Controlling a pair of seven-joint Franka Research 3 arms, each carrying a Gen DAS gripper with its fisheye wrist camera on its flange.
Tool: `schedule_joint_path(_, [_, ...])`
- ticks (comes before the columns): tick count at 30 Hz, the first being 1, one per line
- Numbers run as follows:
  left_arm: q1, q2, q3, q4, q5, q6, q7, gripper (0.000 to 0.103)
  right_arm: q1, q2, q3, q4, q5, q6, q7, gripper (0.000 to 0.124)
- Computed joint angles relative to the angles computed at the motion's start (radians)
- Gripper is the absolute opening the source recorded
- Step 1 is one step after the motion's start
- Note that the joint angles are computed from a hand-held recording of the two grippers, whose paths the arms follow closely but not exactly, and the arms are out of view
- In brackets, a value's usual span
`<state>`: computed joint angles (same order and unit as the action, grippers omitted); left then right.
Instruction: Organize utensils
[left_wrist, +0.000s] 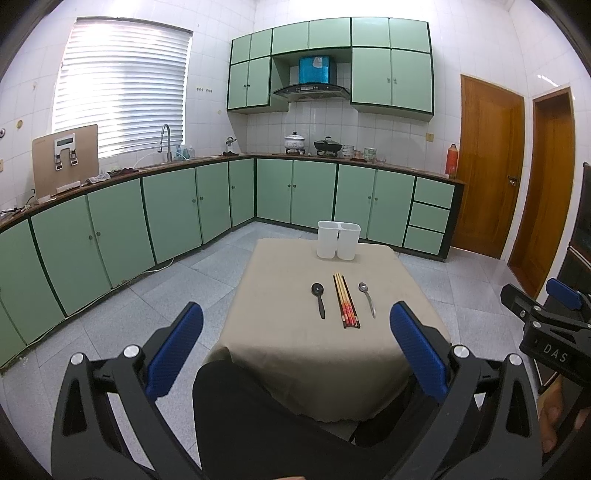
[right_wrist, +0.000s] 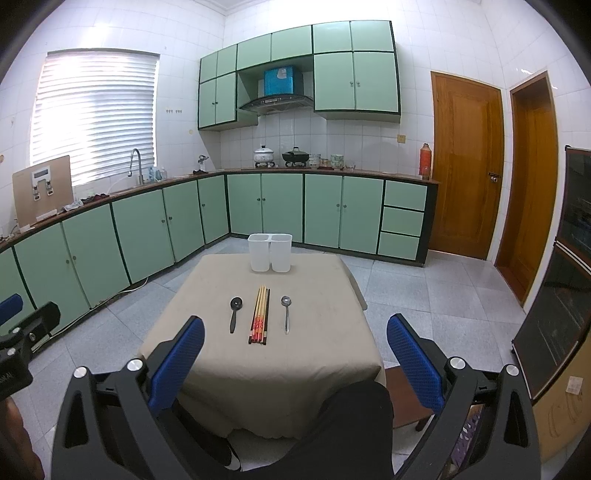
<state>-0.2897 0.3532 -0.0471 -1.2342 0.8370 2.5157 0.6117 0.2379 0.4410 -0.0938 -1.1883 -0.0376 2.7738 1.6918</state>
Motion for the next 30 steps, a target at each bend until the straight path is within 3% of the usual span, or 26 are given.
schedule_joint_path(23, [0.008, -0.009, -0.007, -0.006, -0.019, -0.001, 0.015, 0.098, -0.001, -0.006, 0.004, -0.011, 0.006, -0.002, -0.006, 0.097])
schedule_joint_path(30, [0.02, 0.03, -0.012, 0.043, -0.068, -0.007, 0.064, 0.098, -0.015, 0.043, 0.014, 0.064, 0.024, -0.042, -0.029, 0.097])
